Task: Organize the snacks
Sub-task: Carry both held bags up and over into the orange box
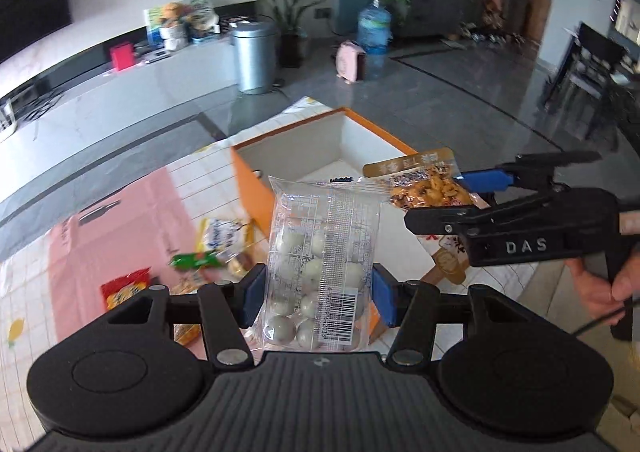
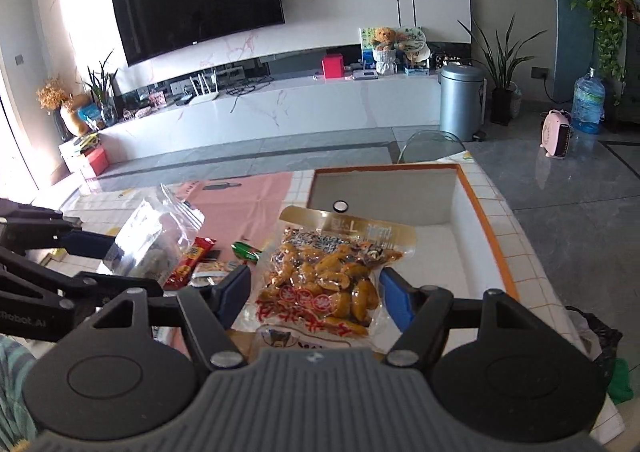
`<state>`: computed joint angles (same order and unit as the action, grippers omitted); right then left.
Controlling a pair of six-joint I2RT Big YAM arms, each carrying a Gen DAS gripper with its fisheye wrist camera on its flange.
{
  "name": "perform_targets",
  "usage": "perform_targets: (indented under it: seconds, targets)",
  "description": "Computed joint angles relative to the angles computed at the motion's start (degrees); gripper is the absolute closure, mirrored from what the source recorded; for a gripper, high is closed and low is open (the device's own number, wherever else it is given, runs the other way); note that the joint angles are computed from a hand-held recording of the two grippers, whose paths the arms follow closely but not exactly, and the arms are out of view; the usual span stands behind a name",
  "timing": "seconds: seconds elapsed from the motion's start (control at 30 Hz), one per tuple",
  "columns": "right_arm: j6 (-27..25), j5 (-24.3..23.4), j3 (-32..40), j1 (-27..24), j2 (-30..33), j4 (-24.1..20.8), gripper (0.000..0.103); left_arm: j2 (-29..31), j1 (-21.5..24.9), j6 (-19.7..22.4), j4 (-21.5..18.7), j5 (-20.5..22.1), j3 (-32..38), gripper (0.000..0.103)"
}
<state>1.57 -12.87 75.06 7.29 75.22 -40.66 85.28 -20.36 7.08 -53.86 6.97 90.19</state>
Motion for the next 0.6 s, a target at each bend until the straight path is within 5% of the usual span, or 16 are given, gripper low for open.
perform_targets:
  seconds: [0.27,0.6]
  targets:
    - [-8.6,-4.0,11.9,-6.3,11.9,-12.6,0.035,13.7,-2.4,1.8,-11.1,0.5,15.2,0.040]
    - [-22.6,-2.4,24.4,-6.9,23.3,-26.0,0.035,27.0,-4.8,16.6,-22.4,-4.2,30.3,0.040]
